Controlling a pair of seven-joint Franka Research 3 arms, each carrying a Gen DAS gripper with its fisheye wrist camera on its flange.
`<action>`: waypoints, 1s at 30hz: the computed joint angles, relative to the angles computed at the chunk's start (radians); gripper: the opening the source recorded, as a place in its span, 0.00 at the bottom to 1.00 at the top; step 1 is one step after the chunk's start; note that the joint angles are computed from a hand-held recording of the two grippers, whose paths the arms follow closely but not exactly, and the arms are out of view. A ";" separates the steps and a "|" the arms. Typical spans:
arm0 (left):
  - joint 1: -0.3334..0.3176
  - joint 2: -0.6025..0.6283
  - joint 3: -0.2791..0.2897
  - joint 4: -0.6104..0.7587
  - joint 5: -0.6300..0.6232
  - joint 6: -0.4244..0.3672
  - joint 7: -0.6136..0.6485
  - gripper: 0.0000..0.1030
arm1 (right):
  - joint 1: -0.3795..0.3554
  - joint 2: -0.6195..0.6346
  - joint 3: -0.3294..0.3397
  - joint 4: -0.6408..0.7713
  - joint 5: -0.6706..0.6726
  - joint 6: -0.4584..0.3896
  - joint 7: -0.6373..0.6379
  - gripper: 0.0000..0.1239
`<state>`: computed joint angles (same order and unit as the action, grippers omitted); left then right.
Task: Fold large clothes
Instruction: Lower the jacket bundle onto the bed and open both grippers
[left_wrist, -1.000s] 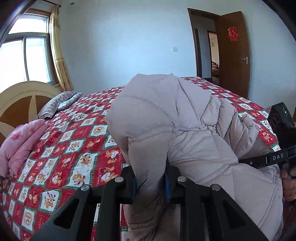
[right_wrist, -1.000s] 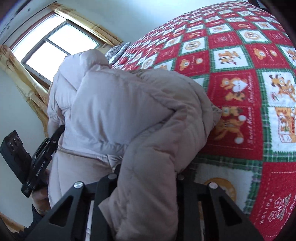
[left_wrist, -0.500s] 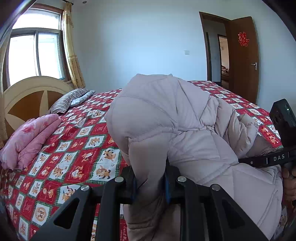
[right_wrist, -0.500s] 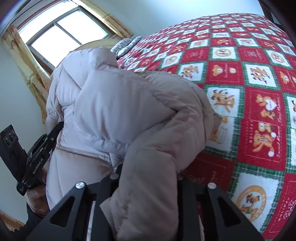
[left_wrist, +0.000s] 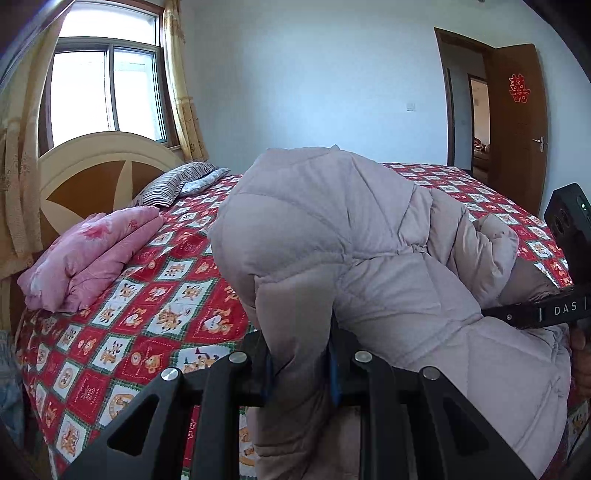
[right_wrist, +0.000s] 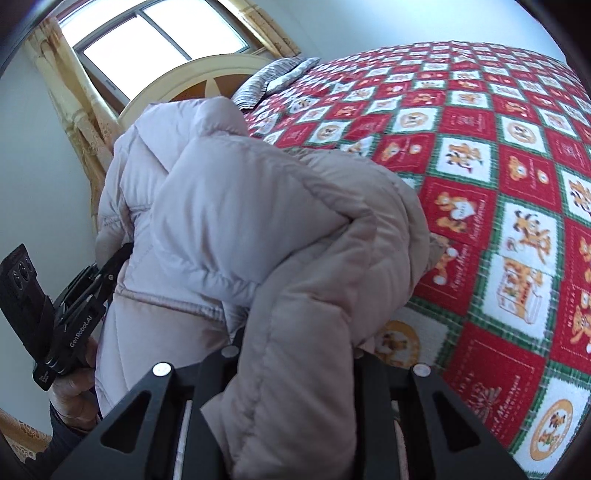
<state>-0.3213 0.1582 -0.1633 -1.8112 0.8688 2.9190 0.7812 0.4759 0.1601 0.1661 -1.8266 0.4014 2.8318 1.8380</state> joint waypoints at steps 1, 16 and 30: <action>0.004 0.000 0.002 -0.004 -0.004 -0.002 0.001 0.23 | 0.005 0.011 -0.001 0.012 -0.012 -0.006 0.007 0.20; 0.031 0.042 0.038 -0.036 0.023 -0.032 -0.026 0.34 | 0.096 0.115 -0.072 0.147 -0.338 -0.093 0.281 0.22; 0.028 0.052 0.055 -0.013 0.194 -0.113 -0.243 0.83 | 0.175 0.161 -0.152 0.211 -0.649 -0.179 0.534 0.43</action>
